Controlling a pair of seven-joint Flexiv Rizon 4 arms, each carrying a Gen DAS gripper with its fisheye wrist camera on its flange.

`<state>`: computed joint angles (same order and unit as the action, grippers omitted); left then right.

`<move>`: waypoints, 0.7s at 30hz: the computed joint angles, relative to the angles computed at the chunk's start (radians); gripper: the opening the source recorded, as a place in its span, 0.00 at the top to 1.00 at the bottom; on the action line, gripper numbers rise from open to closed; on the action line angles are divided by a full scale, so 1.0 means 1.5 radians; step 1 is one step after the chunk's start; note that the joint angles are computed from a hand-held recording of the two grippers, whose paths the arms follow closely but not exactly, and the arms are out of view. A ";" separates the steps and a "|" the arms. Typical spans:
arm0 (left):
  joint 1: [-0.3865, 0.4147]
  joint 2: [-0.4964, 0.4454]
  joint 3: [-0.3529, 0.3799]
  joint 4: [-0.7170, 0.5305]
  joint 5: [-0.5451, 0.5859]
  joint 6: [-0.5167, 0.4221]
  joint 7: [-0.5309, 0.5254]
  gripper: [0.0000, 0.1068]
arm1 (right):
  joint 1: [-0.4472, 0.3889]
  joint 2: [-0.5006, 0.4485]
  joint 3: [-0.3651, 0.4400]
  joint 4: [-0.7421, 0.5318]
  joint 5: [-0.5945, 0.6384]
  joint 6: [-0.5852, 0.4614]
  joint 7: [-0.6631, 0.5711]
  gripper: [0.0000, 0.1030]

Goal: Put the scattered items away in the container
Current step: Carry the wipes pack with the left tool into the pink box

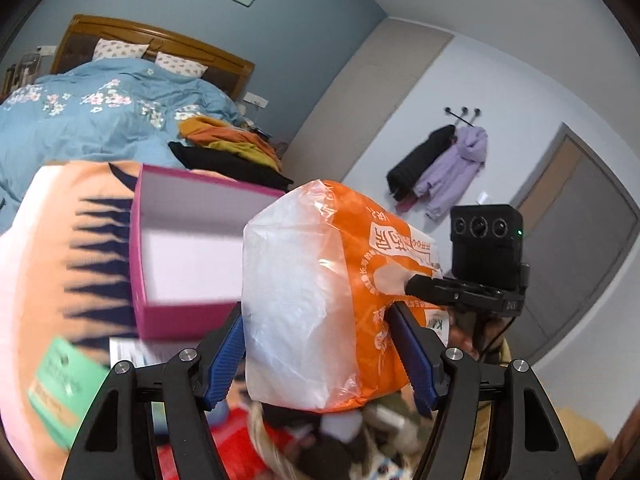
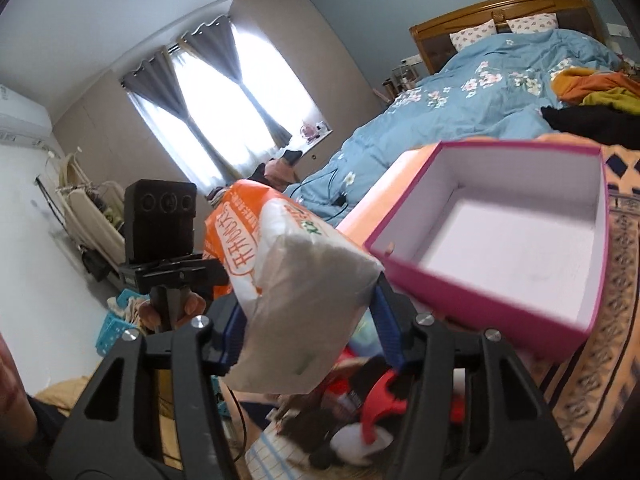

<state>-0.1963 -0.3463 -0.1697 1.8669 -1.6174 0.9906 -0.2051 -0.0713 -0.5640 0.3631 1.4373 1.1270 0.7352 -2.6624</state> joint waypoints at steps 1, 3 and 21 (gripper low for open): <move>0.002 -0.012 0.001 -0.018 0.020 0.003 -0.017 0.33 | 0.007 -0.008 -0.008 -0.019 -0.012 -0.002 0.017 0.44; 0.007 -0.043 -0.003 -0.062 0.063 0.020 -0.060 0.33 | 0.019 -0.026 -0.017 -0.052 -0.033 0.004 0.050 0.44; 0.079 -0.360 -0.037 -0.420 0.452 -0.026 -0.533 0.34 | 0.104 -0.353 -0.051 -0.489 -0.323 -0.079 0.471 0.53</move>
